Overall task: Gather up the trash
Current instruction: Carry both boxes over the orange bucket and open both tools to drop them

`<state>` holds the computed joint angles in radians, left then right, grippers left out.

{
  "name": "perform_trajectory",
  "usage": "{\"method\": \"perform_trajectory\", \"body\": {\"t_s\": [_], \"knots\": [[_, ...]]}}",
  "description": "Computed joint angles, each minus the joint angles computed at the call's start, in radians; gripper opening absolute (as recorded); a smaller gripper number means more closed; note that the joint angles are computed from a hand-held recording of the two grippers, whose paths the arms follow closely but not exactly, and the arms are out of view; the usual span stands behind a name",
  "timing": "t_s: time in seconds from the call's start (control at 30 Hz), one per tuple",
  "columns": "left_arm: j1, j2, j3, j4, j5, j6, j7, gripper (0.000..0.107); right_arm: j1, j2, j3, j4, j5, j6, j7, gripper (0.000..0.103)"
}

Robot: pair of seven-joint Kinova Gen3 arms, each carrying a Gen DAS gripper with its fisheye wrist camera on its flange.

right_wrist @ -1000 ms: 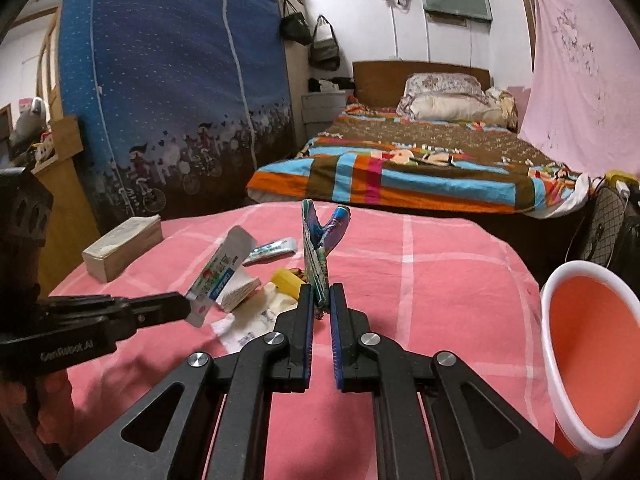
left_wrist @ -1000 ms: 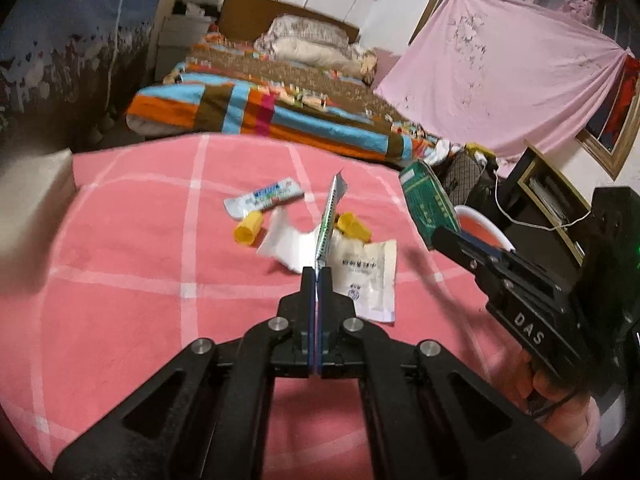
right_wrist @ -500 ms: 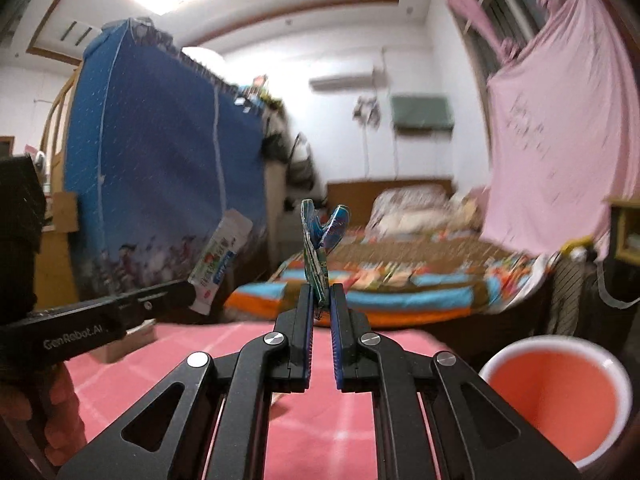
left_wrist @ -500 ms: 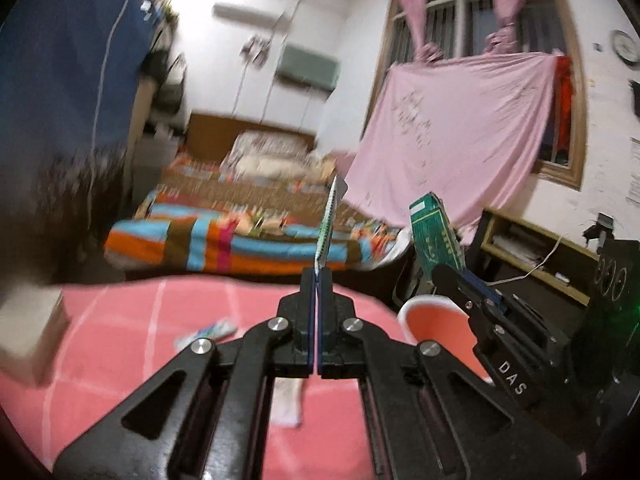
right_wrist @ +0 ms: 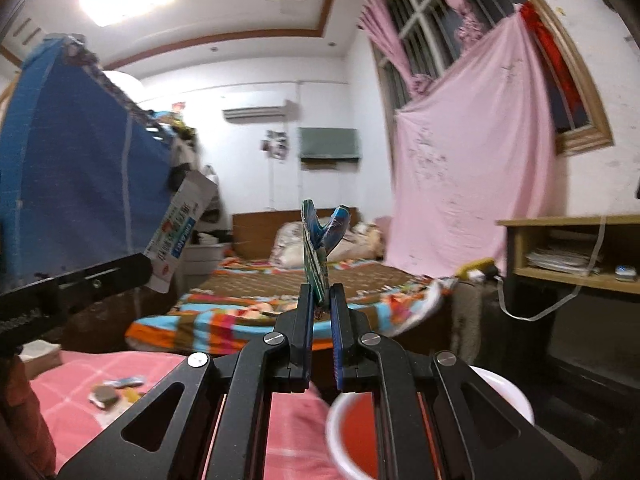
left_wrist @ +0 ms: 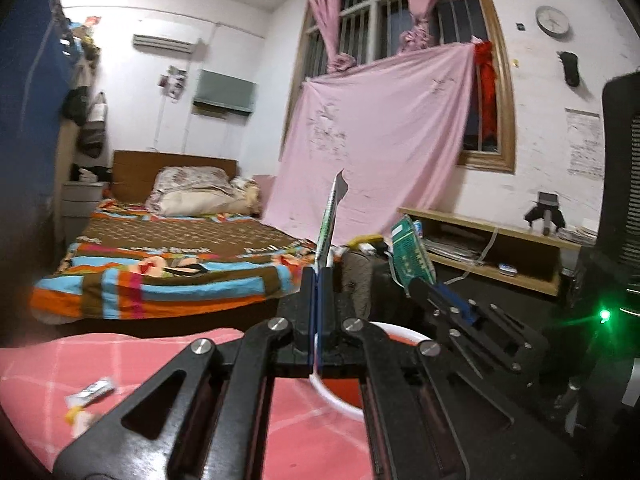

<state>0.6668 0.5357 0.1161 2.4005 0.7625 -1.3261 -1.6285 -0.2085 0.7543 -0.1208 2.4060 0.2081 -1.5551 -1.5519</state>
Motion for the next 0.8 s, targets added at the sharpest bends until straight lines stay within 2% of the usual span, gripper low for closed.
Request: {"method": "perform_trajectory", "body": {"t_s": [0.03, 0.13, 0.23, 0.33, 0.4, 0.47, 0.53, 0.7, 0.8], "knots": [[-0.012, 0.0, 0.001, -0.013, -0.023, 0.025, -0.005, 0.0, 0.007, -0.002, 0.004, 0.002, -0.007, 0.011, -0.007, 0.007], [0.0, -0.003, -0.055, -0.051, -0.081, 0.131, 0.012, 0.0, 0.011, -0.012, 0.009, -0.02, -0.047, 0.088, -0.029, 0.007], [-0.061, 0.005, -0.039, -0.112, -0.138, 0.253, 0.016, 0.0, 0.009, -0.029, 0.022, -0.053, -0.08, 0.202, -0.06, 0.007], [-0.088, 0.01, -0.052, -0.169, -0.163, 0.375, 0.02, 0.0, 0.019, -0.034, 0.021, -0.077, -0.096, 0.285, -0.076, 0.007], [-0.145, 0.016, -0.023, -0.204, -0.195, 0.457, 0.022, 0.0, 0.02, -0.037, 0.024, -0.09, -0.105, 0.329, -0.086, 0.007], [-0.222, 0.027, 0.038, -0.246, -0.211, 0.538, 0.002, 0.0, 0.026, -0.042, 0.026, -0.109, -0.102, 0.382, -0.099, 0.007], [-0.254, 0.033, 0.053, -0.282, -0.227, 0.619, 0.011, 0.0, 0.03, -0.046, 0.026, -0.126, -0.099, 0.434, -0.11, 0.007], [-0.201, 0.054, -0.049, -0.369, -0.275, 0.807, 0.093, 0.0, 0.045, -0.048, 0.025, -0.162, -0.079, 0.539, -0.131, 0.008], [-0.204, 0.064, -0.065, -0.407, -0.296, 0.879, 0.122, 0.0, 0.055, -0.05, 0.021, -0.176, -0.065, 0.583, -0.144, 0.008]]}}
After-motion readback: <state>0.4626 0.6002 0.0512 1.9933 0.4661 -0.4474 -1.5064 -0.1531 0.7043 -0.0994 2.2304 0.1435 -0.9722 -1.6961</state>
